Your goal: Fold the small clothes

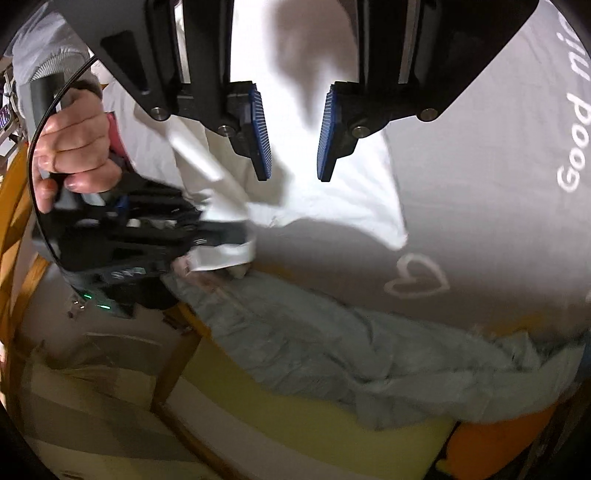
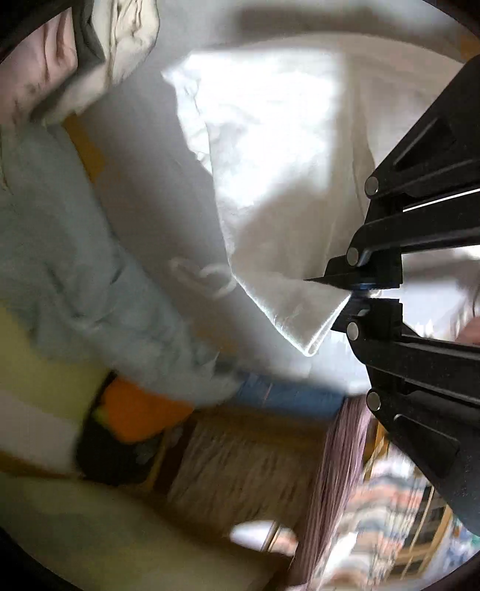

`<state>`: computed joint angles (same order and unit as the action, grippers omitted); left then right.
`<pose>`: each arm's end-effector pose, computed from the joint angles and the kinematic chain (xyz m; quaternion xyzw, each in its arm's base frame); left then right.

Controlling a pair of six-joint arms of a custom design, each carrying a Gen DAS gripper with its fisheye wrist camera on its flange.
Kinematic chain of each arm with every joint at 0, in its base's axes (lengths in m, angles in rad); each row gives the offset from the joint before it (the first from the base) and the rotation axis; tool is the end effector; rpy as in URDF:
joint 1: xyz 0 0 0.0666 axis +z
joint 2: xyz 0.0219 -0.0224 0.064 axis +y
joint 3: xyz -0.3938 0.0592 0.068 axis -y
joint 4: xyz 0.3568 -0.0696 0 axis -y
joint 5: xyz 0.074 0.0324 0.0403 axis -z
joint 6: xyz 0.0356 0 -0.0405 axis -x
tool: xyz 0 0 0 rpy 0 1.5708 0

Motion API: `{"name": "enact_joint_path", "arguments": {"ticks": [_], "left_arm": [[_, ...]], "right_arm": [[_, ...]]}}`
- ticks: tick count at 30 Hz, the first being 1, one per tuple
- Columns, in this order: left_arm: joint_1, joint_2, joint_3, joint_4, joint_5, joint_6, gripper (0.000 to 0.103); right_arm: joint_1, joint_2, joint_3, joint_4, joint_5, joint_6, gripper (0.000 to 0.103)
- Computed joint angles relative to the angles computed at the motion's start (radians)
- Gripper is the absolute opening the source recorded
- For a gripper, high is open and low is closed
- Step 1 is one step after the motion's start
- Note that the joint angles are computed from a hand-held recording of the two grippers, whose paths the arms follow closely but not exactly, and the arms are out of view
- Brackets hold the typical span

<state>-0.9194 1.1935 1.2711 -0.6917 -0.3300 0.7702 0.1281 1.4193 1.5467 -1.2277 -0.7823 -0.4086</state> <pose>0.2415 -0.2983 0.4872 -0.0101 0.8789 -0.2428 0.4105 0.4217 0.0792 0.4869 0.0377 0.9026 0.4146 0.1095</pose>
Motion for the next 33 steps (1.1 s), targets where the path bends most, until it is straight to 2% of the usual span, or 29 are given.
{"name": "enact_joint_path", "arguments": {"ticks": [2, 3, 5, 7, 8, 9, 10, 11, 13, 14, 16, 17, 18, 21, 25, 26, 27, 28, 30, 31, 32, 33], "left_arm": [[0.016, 0.002, -0.022, -0.008, -0.010, 0.026, 0.024], [0.024, -0.004, -0.037, -0.001, -0.005, 0.040, 0.023], [0.053, -0.010, -0.065, 0.024, 0.051, 0.054, 0.023], [0.068, -0.016, -0.083, 0.041, 0.070, 0.062, 0.023], [0.070, -0.017, -0.087, 0.049, 0.076, 0.057, 0.023], [0.068, -0.020, -0.090, 0.062, 0.079, 0.051, 0.023], [0.065, -0.022, -0.092, 0.081, 0.082, 0.038, 0.023], [0.059, -0.023, -0.093, 0.092, 0.076, 0.023, 0.023], [0.037, -0.012, -0.078, 0.090, 0.025, -0.021, 0.023], [0.027, -0.007, -0.073, 0.085, 0.009, -0.034, 0.023], [0.029, 0.008, -0.066, 0.086, 0.034, -0.032, 0.025], [0.033, 0.014, -0.068, 0.090, 0.049, -0.024, 0.027], [0.037, 0.021, -0.066, 0.089, 0.062, -0.019, 0.031], [0.053, 0.032, -0.074, 0.103, 0.123, 0.011, 0.033], [0.044, 0.030, -0.084, 0.160, 0.236, 0.073, 0.033], [0.029, 0.027, -0.082, 0.179, 0.264, 0.064, 0.033], [-0.011, 0.034, -0.054, 0.158, 0.235, 0.014, 0.036], [-0.057, 0.051, -0.010, 0.110, 0.155, -0.055, 0.038], [-0.163, 0.119, 0.103, -0.027, -0.063, -0.200, 0.046], [-0.206, 0.174, 0.180, -0.129, -0.159, -0.231, 0.047], [-0.222, 0.211, 0.225, -0.186, -0.188, -0.222, 0.046], [-0.226, 0.225, 0.241, -0.193, -0.166, -0.209, 0.046]], "right_arm": [[0.031, 0.031, -0.025, 0.016, -0.046, -0.034, 0.002], [0.046, 0.037, -0.037, 0.030, -0.042, -0.037, 0.002], [0.083, 0.026, -0.045, 0.065, 0.088, -0.014, 0.002], [0.108, -0.018, -0.057, 0.097, 0.191, 0.111, 0.011], [0.107, -0.052, -0.073, 0.114, 0.201, 0.181, 0.029], [0.101, -0.084, -0.085, 0.120, 0.207, 0.243, 0.057], [0.096, -0.110, -0.095, 0.124, 0.201, 0.275, 0.068], [0.083, -0.133, -0.103, 0.119, 0.180, 0.313, 0.072], [0.042, -0.147, -0.079, 0.044, 0.117, 0.399, 0.072], [0.022, -0.154, -0.073, 0.018, 0.099, 0.407, 0.072], [-0.019, -0.185, -0.076, 0.006, 0.045, 0.396, 0.072], [-0.038, -0.205, -0.080, -0.007, 0.029, 0.419, 0.072], [-0.053, -0.235, -0.097, -0.016, 0.038, 0.457, 0.072], [-0.085, -0.373, -0.212, -0.014, 0.178, 0.592, 0.072], [-0.153, -0.482, -0.370, -0.056, 0.194, 0.704, 0.072], [-0.159, -0.513, -0.408, -0.060, 0.205, 0.728, 0.072], [-0.161, -0.545, -0.447, -0.056, 0.219, 0.749, 0.071], [-0.159, -0.578, -0.487, -0.050, 0.229, 0.772, 0.071], [-0.141, -0.629, -0.552, -0.026, 0.240, 0.772, 0.067], [-0.126, -0.644, -0.579, -0.021, 0.235, 0.767, 0.065], [-0.112, -0.649, -0.601, -0.016, 0.220, 0.762, 0.064], [-0.122, -0.653, -0.618, -0.015, 0.188, 0.767, 0.062]]}}
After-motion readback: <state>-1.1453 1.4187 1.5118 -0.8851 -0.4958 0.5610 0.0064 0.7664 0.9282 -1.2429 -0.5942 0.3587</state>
